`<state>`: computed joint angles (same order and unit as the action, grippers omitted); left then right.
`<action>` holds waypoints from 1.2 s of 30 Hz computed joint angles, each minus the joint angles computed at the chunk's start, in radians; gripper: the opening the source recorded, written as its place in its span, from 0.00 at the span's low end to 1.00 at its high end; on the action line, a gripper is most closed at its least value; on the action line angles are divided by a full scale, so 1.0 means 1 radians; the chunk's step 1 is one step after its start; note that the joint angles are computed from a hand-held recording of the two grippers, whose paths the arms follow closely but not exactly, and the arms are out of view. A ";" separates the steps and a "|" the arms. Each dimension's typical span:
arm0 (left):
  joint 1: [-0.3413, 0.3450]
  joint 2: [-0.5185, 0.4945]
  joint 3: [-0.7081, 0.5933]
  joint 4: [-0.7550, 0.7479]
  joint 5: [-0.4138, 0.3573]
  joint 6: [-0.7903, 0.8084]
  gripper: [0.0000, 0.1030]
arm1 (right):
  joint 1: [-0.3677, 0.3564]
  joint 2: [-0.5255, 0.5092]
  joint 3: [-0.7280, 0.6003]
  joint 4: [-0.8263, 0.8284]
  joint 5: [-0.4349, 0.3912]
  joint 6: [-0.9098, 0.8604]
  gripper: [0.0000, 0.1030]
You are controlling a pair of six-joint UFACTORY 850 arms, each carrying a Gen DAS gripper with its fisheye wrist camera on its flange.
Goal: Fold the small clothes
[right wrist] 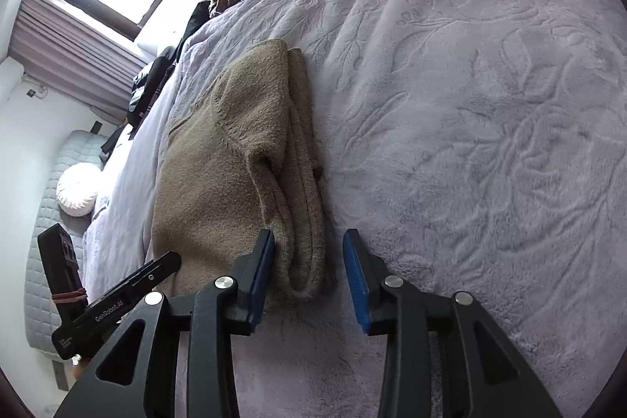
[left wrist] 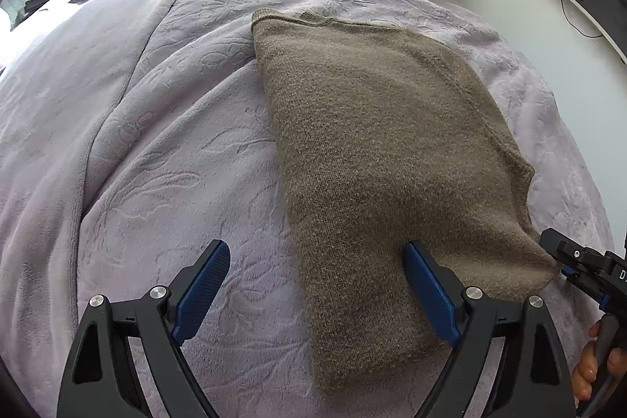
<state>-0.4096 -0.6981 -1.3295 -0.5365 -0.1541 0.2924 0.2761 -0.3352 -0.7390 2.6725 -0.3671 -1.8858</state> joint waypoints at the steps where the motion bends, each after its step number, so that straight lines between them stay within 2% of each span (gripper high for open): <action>1: 0.000 0.000 0.000 -0.010 0.000 0.008 0.88 | -0.005 0.000 0.000 -0.010 -0.009 0.010 0.39; 5: 0.017 0.004 -0.012 -0.174 0.000 0.159 0.88 | -0.026 0.007 -0.007 0.013 -0.035 -0.023 0.39; 8: 0.039 -0.014 -0.061 -0.189 -0.018 0.155 0.88 | -0.058 -0.017 -0.048 -0.057 -0.067 0.030 0.39; 12: 0.062 -0.056 -0.139 -0.148 -0.062 0.096 0.88 | -0.112 -0.108 -0.161 -0.286 -0.126 0.235 0.40; 17: 0.071 -0.097 -0.205 -0.127 -0.107 0.074 0.88 | -0.134 -0.236 -0.321 -0.547 -0.160 0.454 0.41; 18: 0.072 -0.103 -0.213 -0.118 -0.113 0.068 0.88 | -0.134 -0.253 -0.348 -0.599 -0.162 0.482 0.30; 19: 0.072 -0.107 -0.218 -0.111 -0.116 0.063 0.88 | -0.132 -0.258 -0.358 -0.609 -0.166 0.470 0.17; 22: 0.071 -0.114 -0.228 -0.119 -0.121 0.085 0.88 | -0.122 -0.229 -0.341 -0.558 -0.145 0.366 0.10; 24: 0.068 -0.121 -0.235 -0.085 -0.121 0.062 0.88 | -0.119 -0.208 -0.319 -0.508 -0.110 0.321 0.09; 27: 0.066 -0.131 -0.247 -0.073 -0.125 0.056 0.88 | -0.121 -0.225 -0.325 -0.555 -0.041 0.381 0.09; 29: 0.067 -0.136 -0.252 -0.083 -0.134 0.061 0.88 | -0.132 -0.254 -0.328 -0.599 -0.067 0.438 0.09; 32: 0.068 -0.134 -0.248 -0.084 -0.131 0.057 0.88 | -0.151 -0.251 -0.295 -0.522 -0.149 0.413 0.10; 36: 0.066 -0.130 -0.244 -0.059 -0.128 0.041 0.88 | -0.152 -0.216 -0.266 -0.520 -0.140 0.419 0.14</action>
